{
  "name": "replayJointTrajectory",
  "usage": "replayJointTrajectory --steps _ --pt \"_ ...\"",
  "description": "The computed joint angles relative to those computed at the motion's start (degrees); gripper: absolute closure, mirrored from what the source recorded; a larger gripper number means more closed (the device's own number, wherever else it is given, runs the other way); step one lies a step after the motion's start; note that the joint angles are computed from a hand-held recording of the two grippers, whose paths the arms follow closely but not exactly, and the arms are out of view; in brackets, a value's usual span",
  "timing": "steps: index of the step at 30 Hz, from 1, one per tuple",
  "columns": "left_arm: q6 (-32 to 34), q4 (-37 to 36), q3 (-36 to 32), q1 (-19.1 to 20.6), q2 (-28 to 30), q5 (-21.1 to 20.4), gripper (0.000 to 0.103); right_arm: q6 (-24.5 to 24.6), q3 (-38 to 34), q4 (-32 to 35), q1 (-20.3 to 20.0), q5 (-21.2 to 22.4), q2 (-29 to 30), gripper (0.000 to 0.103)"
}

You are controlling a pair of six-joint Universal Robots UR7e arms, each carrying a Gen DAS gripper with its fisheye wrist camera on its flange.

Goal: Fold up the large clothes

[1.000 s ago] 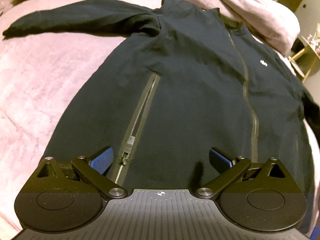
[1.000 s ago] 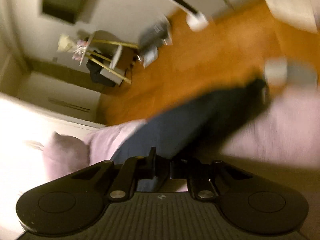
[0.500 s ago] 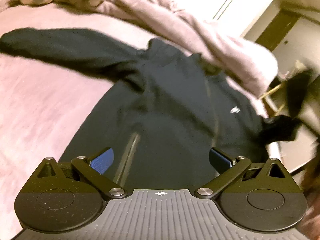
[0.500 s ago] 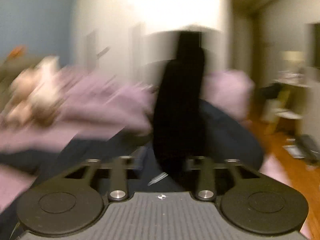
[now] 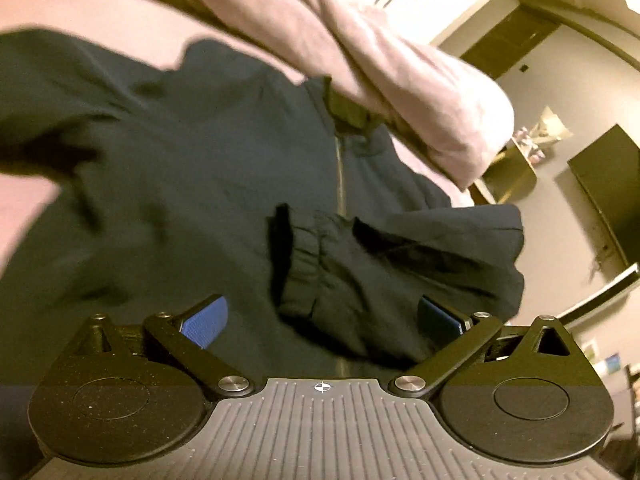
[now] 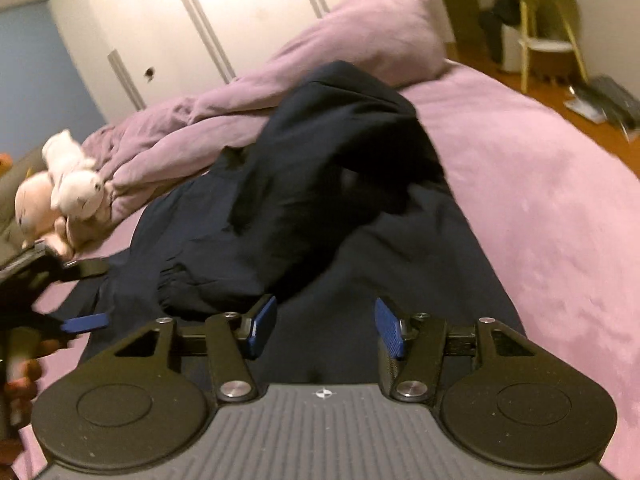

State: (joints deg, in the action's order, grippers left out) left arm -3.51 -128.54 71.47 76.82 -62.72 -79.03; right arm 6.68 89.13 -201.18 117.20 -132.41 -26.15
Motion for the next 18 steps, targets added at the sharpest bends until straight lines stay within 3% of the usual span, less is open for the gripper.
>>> replayJointTrajectory --steps 3,7,8,9,11,14,18 --pt "-3.6 4.8 -6.2 0.8 5.0 0.5 0.024 2.1 2.6 -0.9 -0.9 1.1 -1.5 0.047" --pt "-5.2 6.7 -10.3 1.8 8.6 -1.1 0.028 3.6 5.8 -2.0 -1.1 1.2 -3.1 0.047" --pt "-5.3 7.2 -11.2 2.1 9.3 -1.6 0.034 4.0 6.2 -1.9 -1.1 1.1 -3.4 0.047" --pt "-6.1 7.8 -11.9 2.4 9.8 -2.0 0.049 4.3 6.3 -2.0 -1.3 1.2 -3.4 0.047" --pt "-7.7 8.7 -12.9 2.7 10.5 -2.1 0.052 5.1 6.6 -1.8 -1.6 1.3 -3.6 0.047" --pt "-7.8 9.7 -13.2 2.7 10.2 -2.3 0.065 6.1 6.3 -1.2 -1.8 1.3 -3.5 0.047" --pt "-9.0 8.9 -13.7 2.9 9.5 -4.0 0.093 6.7 5.1 0.3 -1.9 1.4 -3.2 0.047"
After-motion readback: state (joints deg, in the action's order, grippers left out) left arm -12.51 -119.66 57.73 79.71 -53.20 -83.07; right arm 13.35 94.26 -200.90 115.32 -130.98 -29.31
